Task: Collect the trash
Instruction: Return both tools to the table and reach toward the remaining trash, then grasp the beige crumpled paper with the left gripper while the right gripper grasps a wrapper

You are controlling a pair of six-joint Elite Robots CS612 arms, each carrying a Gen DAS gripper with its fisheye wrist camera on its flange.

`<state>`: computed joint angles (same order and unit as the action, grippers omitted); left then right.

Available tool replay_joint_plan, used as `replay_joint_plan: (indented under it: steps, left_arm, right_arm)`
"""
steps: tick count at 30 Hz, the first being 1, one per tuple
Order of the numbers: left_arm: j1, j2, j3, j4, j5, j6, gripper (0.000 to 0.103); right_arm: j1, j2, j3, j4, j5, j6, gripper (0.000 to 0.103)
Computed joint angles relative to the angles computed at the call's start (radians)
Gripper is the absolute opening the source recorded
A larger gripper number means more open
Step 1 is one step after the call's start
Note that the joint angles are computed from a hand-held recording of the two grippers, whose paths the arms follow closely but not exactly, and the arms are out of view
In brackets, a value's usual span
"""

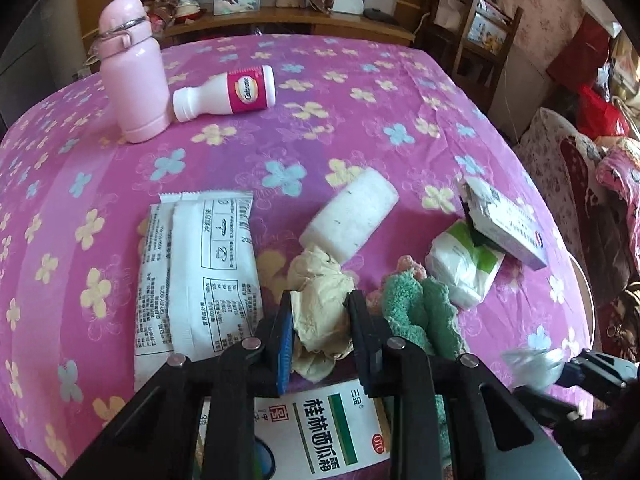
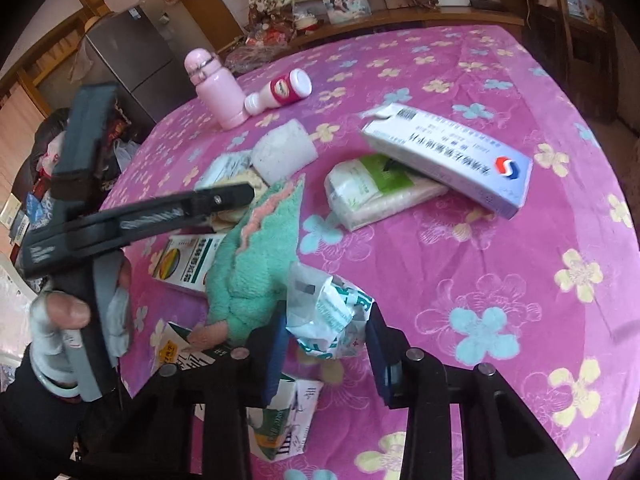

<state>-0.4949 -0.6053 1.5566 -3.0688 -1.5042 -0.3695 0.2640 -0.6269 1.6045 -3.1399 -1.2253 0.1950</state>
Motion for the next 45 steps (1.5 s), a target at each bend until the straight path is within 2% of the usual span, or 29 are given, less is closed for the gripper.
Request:
replay_joint_plan:
  steps: [7,15,23,35,45]
  left_arm:
    - [0.005,-0.049,0.060,-0.097,-0.054,-0.004,0.022]
    - [-0.040,-0.095,0.102,-0.165,-0.045,0.037,0.022]
    - [-0.095,-0.091,0.088,-0.168,-0.075,0.068,0.022]
    - [-0.184,-0.058,0.015,-0.122,-0.095,0.121,0.022]
    - [-0.230,-0.023,-0.045,-0.068,-0.105,0.144,0.022]
  right_arm:
    - [-0.018,-0.033,0.047,-0.094,-0.013,0.032,0.039]
    - [-0.031,-0.069,0.106,-0.154,-0.049,0.050,0.039]
    - [-0.054,-0.105,0.175,-0.209,-0.109,0.061,0.039]
    - [-0.130,-0.160,0.303,-0.290,-0.219,0.111,0.039]
    - [-0.183,-0.183,0.371,-0.313,-0.288,0.135,0.039]
